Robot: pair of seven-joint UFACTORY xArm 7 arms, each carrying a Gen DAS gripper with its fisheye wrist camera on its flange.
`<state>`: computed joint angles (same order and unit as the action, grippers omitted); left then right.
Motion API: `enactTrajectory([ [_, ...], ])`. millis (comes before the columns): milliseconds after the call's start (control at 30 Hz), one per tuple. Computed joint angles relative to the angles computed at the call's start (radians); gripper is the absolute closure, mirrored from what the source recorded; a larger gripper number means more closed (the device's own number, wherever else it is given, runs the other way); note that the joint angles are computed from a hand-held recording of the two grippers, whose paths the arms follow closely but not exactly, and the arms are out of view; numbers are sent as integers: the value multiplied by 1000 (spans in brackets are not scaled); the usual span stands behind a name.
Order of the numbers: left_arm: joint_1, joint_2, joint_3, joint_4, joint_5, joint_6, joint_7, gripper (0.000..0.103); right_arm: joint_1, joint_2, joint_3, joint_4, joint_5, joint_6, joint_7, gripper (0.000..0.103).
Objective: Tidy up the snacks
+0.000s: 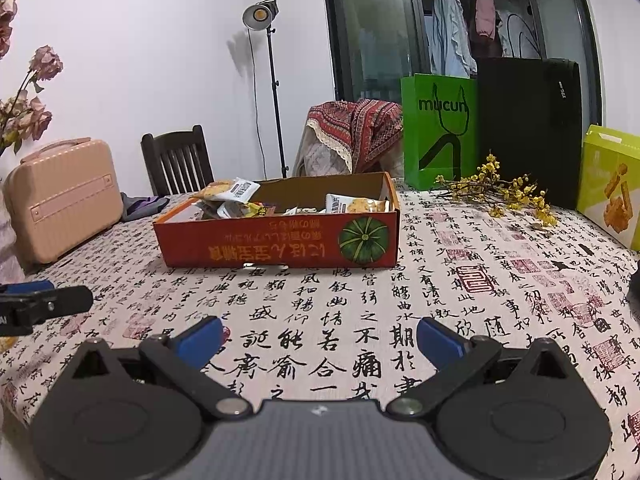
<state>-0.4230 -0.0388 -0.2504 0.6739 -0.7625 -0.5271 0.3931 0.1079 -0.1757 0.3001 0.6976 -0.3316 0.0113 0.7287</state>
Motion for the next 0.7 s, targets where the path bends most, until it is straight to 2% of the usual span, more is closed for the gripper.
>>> enactTrajectory([
  [700, -8, 11, 5, -1, 16, -8, -7, 0, 11, 4, -10, 3, 3, 5, -4, 0],
])
